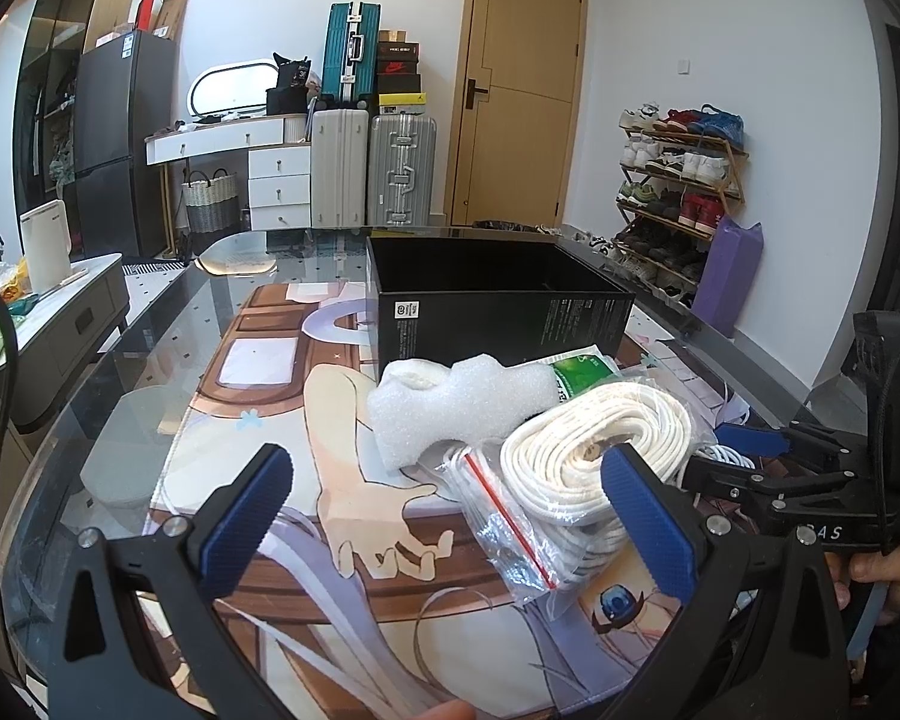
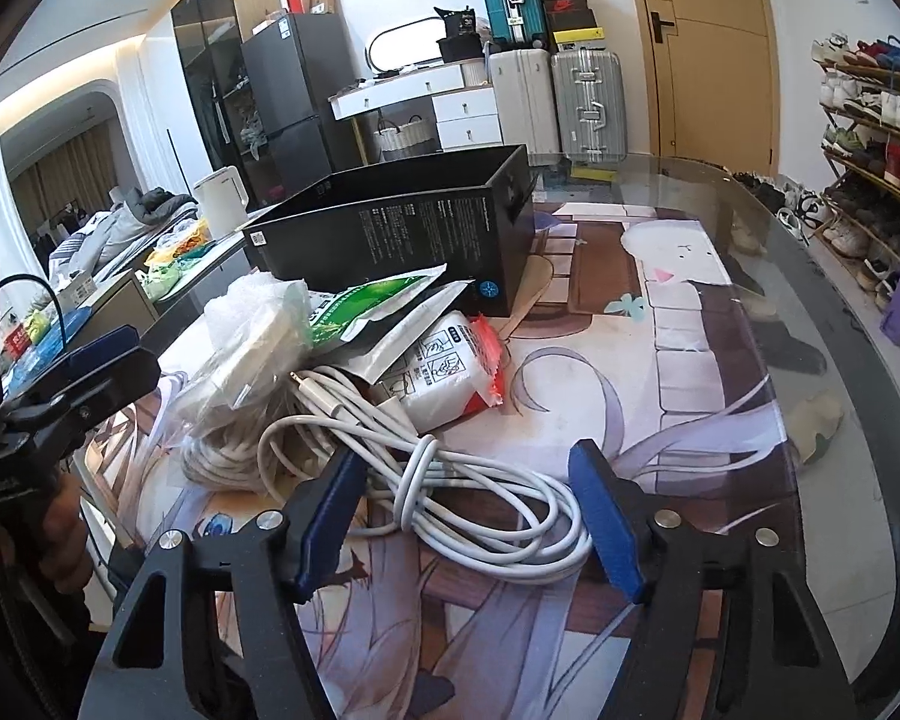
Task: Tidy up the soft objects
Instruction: 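Grasp the bagged white rope coil with the left tool while the right tool grasps the white cable bundle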
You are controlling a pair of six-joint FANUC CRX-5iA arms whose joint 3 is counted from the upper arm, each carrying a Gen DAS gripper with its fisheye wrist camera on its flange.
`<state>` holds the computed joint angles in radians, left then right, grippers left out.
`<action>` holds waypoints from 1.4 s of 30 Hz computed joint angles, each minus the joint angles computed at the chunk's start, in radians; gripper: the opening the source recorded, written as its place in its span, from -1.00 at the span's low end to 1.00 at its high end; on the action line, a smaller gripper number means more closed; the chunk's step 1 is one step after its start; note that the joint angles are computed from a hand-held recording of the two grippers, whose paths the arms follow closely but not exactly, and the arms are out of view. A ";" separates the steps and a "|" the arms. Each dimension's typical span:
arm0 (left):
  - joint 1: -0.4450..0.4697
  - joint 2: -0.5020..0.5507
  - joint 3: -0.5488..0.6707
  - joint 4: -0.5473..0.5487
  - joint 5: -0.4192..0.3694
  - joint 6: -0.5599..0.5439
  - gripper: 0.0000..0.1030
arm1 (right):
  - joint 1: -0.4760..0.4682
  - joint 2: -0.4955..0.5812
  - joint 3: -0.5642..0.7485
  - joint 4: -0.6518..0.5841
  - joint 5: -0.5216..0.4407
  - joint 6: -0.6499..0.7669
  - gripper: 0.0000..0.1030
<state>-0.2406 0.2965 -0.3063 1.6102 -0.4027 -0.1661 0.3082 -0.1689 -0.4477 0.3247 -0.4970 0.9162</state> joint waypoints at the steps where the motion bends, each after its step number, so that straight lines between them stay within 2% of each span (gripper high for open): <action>1: 0.000 0.001 0.001 0.001 0.001 0.000 1.00 | 0.001 -0.005 -0.006 0.007 0.004 -0.005 0.30; 8: -0.003 0.002 0.001 0.011 0.003 -0.010 1.00 | 0.002 -0.021 -0.018 -0.010 0.016 0.017 0.28; 14: 0.003 0.003 0.001 -0.007 -0.010 -0.003 1.00 | 0.000 -0.061 -0.070 0.056 0.056 -0.057 0.28; 21: 0.031 0.009 0.014 -0.112 -0.101 0.042 1.00 | -0.019 -0.107 -0.141 0.200 0.105 -0.219 0.28; 24: 0.031 0.010 0.015 -0.151 -0.117 0.048 1.00 | -0.027 -0.117 -0.149 0.213 0.111 -0.238 0.28; 27: 0.036 0.017 0.032 -0.242 -0.133 0.099 1.00 | -0.028 -0.123 -0.154 0.225 0.115 -0.250 0.28; 30: 0.049 0.030 0.057 -0.317 -0.181 0.170 1.00 | -0.029 -0.126 -0.157 0.230 0.116 -0.256 0.28; 35: 0.044 0.043 0.083 -0.385 -0.183 0.233 1.00 | -0.032 -0.129 -0.158 0.235 0.116 -0.266 0.28; 39: 0.048 0.061 0.120 -0.454 -0.216 0.306 1.00 | -0.033 -0.133 -0.160 0.236 0.114 -0.274 0.28; 42: 0.038 0.066 0.132 -0.494 -0.192 0.327 1.00 | -0.035 -0.136 -0.162 0.238 0.115 -0.276 0.28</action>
<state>-0.2029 0.3623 -0.1742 1.1164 -0.5948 0.1608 0.2732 -0.3052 -0.6101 0.5627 -0.3817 0.6404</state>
